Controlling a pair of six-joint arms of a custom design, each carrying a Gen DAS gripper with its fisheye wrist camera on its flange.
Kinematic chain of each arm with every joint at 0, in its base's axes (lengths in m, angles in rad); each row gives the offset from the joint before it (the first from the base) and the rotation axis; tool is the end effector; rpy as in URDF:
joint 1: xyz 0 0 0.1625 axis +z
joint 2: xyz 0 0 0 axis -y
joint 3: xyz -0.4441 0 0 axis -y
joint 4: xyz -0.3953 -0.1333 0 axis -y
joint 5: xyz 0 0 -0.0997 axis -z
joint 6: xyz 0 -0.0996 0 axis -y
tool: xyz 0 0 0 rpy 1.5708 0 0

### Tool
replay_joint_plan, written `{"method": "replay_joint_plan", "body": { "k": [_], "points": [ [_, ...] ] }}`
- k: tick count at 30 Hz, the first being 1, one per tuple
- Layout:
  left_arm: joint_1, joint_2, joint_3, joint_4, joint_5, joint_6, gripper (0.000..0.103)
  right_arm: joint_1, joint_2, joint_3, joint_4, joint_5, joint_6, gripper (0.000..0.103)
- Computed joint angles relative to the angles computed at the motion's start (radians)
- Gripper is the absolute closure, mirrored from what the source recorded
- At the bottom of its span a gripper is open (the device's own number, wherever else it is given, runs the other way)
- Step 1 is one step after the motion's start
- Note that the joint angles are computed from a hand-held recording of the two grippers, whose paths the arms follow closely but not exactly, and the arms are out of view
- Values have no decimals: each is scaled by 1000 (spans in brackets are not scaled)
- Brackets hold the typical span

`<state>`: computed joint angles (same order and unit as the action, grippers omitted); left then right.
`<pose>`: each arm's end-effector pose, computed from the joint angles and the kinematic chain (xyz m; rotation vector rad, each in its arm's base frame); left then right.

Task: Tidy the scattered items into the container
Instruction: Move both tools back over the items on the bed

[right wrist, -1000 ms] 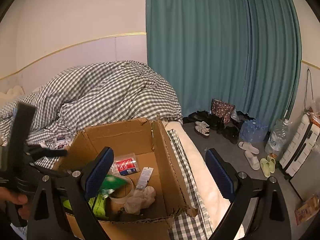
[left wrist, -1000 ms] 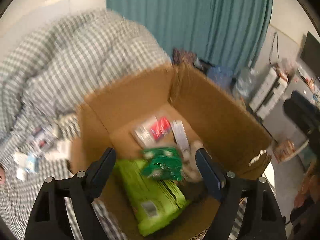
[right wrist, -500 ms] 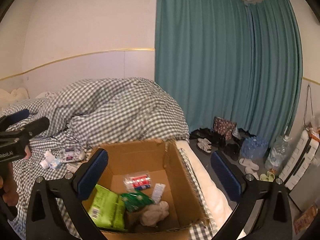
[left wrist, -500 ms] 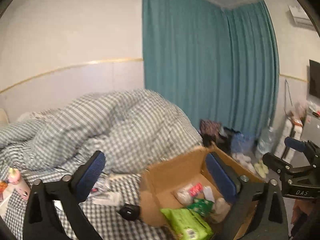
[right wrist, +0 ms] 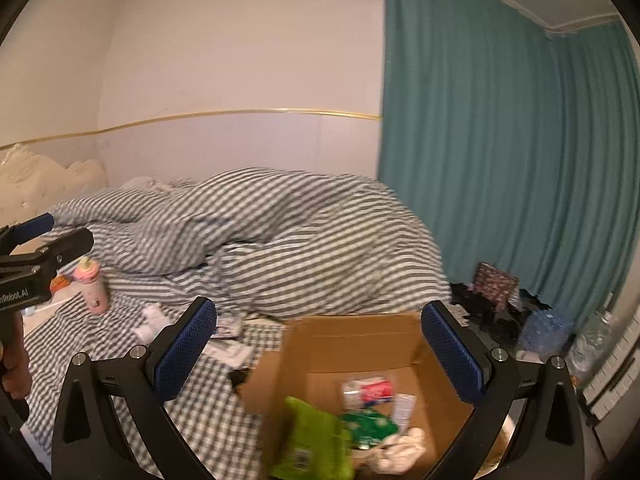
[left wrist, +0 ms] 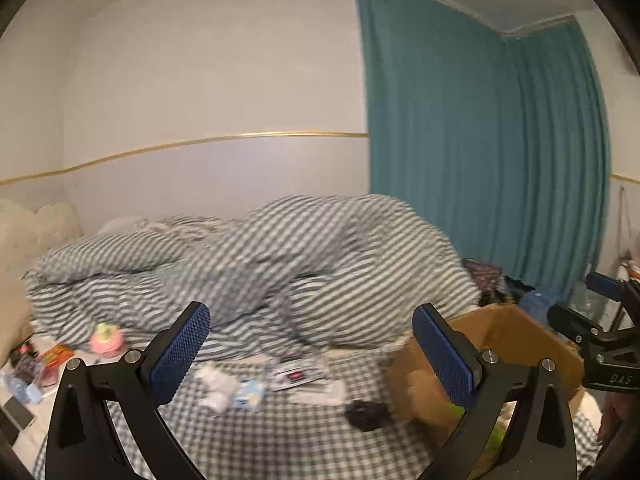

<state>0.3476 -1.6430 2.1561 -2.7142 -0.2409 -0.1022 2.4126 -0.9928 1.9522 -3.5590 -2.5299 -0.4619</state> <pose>-0.3042 -0.3549 0.4510 0.6220 1.9401 -1.4595 0.4596 -0.3411 0.2667 0.7602 -1.9836 1.3312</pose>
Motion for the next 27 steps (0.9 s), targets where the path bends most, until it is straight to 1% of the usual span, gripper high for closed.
{"method": "replay_joint_plan", "body": {
  "k": [3,4,6,10,11,12,14,17,21,24,26,27],
  "points": [
    [14,-69,7,105,39,-61,0,4,35,-21,48,34,36,0],
    [15,-97,10,159,55,-95,0,5,47,-30,64,42,47,0],
    [17,-150,7,303,80,-192,0,5,75,-50,92,59,62,0],
    [33,-256,-20,633,121,-408,0,7,129,-90,144,97,94,0],
    [36,-277,-32,729,131,-477,0,6,139,-96,151,108,99,0],
    [38,-295,-41,799,136,-528,0,5,151,-106,162,122,104,0],
    [54,-322,-57,866,131,-568,0,4,171,-122,192,141,117,0],
    [80,-335,-62,867,125,-550,0,-6,198,-145,253,168,139,0],
    [135,-315,-34,650,99,-363,0,-41,226,-175,378,199,204,0],
    [190,-284,-23,481,49,-220,0,-76,240,-200,491,210,258,0],
    [235,-263,-25,425,2,-165,0,-100,247,-209,556,208,295,0],
    [252,-255,-27,427,-11,-164,0,-112,251,-213,579,209,311,0]
  ]
}}
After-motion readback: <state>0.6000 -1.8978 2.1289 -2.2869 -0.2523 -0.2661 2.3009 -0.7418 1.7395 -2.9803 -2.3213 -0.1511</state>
